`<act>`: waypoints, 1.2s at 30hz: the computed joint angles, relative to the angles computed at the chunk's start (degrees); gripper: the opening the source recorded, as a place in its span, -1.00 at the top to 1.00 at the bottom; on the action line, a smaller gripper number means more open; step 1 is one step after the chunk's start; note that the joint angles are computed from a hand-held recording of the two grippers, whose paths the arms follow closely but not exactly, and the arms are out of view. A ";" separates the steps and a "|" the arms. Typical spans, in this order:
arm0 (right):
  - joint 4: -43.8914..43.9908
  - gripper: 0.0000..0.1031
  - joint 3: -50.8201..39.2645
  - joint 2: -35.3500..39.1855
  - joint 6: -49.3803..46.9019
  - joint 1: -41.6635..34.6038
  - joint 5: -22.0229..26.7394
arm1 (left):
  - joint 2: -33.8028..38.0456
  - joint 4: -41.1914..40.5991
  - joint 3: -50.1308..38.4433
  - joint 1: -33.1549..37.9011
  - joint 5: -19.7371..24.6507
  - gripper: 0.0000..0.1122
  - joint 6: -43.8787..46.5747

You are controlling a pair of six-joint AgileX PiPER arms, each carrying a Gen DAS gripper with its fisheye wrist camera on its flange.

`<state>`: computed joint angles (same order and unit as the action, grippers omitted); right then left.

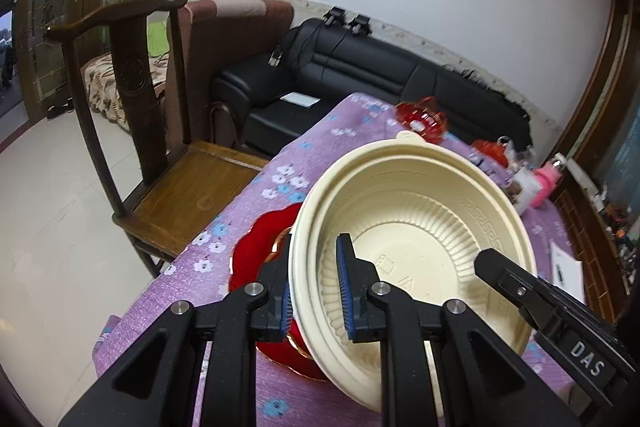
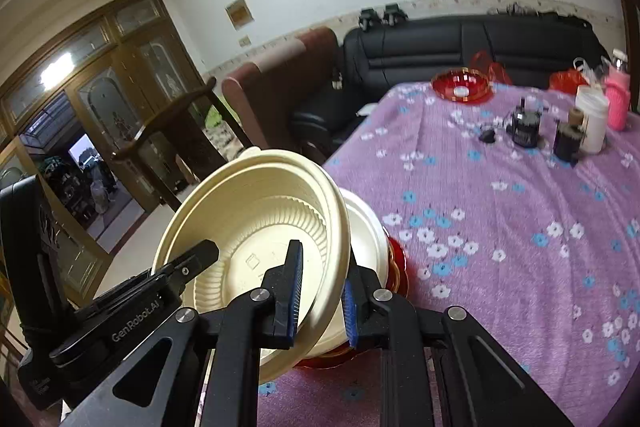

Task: Organize plates and bowls
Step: 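Carry the cream bowl over the stack and lower it onto the white bowl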

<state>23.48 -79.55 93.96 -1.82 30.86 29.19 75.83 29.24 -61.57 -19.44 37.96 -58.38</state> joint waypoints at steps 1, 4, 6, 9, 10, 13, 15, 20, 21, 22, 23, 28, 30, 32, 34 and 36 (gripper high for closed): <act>-0.12 0.62 -0.42 0.94 0.40 -0.11 0.24 | 0.47 -0.88 0.20 0.54 -0.35 0.70 0.80; -0.12 0.62 -0.81 3.01 0.37 -0.31 0.38 | 1.82 -2.93 0.75 2.02 -1.61 0.70 2.46; -0.65 0.62 -1.36 4.09 0.81 -0.23 0.54 | 1.92 -3.79 1.50 2.85 -2.55 0.69 2.99; -3.42 0.61 -1.51 4.60 2.79 0.66 -0.11 | 1.70 -3.21 1.84 2.90 -3.04 0.57 2.15; -4.45 0.61 -1.52 4.74 3.42 1.00 -0.60 | 1.70 -2.41 1.68 2.73 -2.94 0.53 1.41; -8.95 0.52 -1.64 4.88 6.95 2.14 -1.84 | 0.74 2.70 2.24 1.27 -2.63 0.17 -3.33; -11.87 0.21 -1.15 4.41 9.32 2.70 -3.09 | -0.34 5.49 3.11 0.61 -3.26 0.09 -6.23; -19.23 -0.10 1.86 1.70 15.08 3.65 -7.70 | -2.64 13.16 4.39 -2.20 -2.32 -0.10 -13.59; -19.60 -0.17 2.43 1.12 15.30 3.69 -8.46 | -3.10 14.71 4.63 -2.95 -1.95 -0.17 -15.05; -19.99 -0.19 3.10 0.52 15.56 3.68 -9.24 | -3.51 16.50 4.88 -3.84 -1.43 -0.19 -16.71; -20.22 -0.22 3.53 0.02 15.76 3.67 -9.81 | -3.88 18.01 5.10 -4.60 -0.82 -0.21 -18.11; -22.72 -0.23 6.60 -3.23 18.27 3.54 -12.45 | -6.19 26.34 6.59 -9.99 3.85 -0.30 -26.17; -23.18 -0.28 8.71 -5.08 18.92 3.26 -13.90 | -7.14 31.05 7.34 -13.44 7.14 -0.38 -30.45; -23.41 -0.38 11.30 -7.31 19.97 2.64 -15.56 | -8.03 35.21 8.03 -17.21 11.22 -0.46 -34.35; -21.73 -0.41 14.13 -9.63 19.30 1.78 -17.23 | -8.71 39.26 8.83 -21.68 15.88 -0.51 -38.46; -20.60 -0.42 16.77 -11.82 18.78 0.83 -18.32 | -8.65 41.60 8.99 -25.26 19.46 -0.57 -41.06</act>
